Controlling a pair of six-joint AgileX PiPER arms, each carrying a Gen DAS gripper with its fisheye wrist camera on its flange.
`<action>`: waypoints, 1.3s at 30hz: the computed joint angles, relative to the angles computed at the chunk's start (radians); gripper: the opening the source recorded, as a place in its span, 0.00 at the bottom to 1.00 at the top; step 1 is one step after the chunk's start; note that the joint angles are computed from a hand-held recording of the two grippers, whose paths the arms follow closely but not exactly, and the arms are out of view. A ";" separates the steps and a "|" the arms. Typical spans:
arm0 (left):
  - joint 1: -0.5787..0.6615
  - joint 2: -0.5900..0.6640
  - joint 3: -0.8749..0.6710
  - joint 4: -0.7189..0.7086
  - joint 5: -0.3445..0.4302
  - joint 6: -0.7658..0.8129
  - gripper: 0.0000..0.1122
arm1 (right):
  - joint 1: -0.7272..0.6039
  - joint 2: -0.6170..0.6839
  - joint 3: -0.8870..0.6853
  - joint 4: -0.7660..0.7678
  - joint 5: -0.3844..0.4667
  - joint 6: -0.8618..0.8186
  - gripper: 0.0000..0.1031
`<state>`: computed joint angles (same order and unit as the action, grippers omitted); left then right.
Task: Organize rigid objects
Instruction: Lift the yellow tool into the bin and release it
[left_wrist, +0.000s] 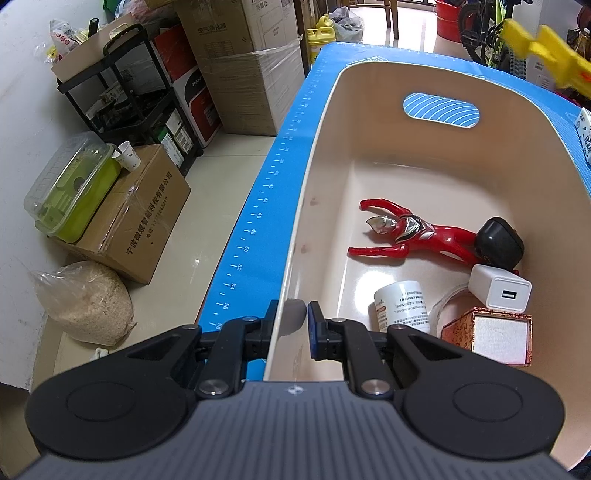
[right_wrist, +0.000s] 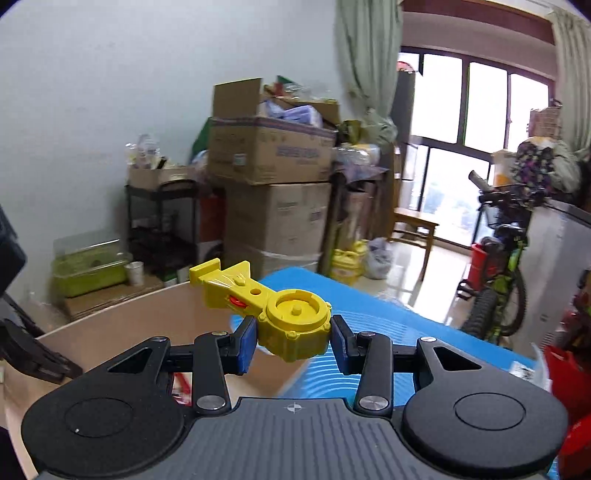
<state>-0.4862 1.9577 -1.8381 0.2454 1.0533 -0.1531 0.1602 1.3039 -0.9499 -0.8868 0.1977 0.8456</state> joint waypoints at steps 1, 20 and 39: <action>0.000 0.000 -0.002 -0.002 0.001 0.000 0.15 | 0.015 0.017 -0.013 0.011 0.005 -0.002 0.47; 0.001 0.005 -0.011 -0.013 0.004 0.004 0.15 | 0.207 0.249 -0.217 0.265 0.269 -0.220 0.47; -0.002 0.023 -0.034 -0.017 0.015 0.002 0.15 | 0.203 0.292 -0.286 0.415 0.386 -0.327 0.48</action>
<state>-0.4886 1.9810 -1.8722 0.2288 1.0686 -0.1511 0.3630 1.5962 -1.2359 -0.4717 0.5833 0.5184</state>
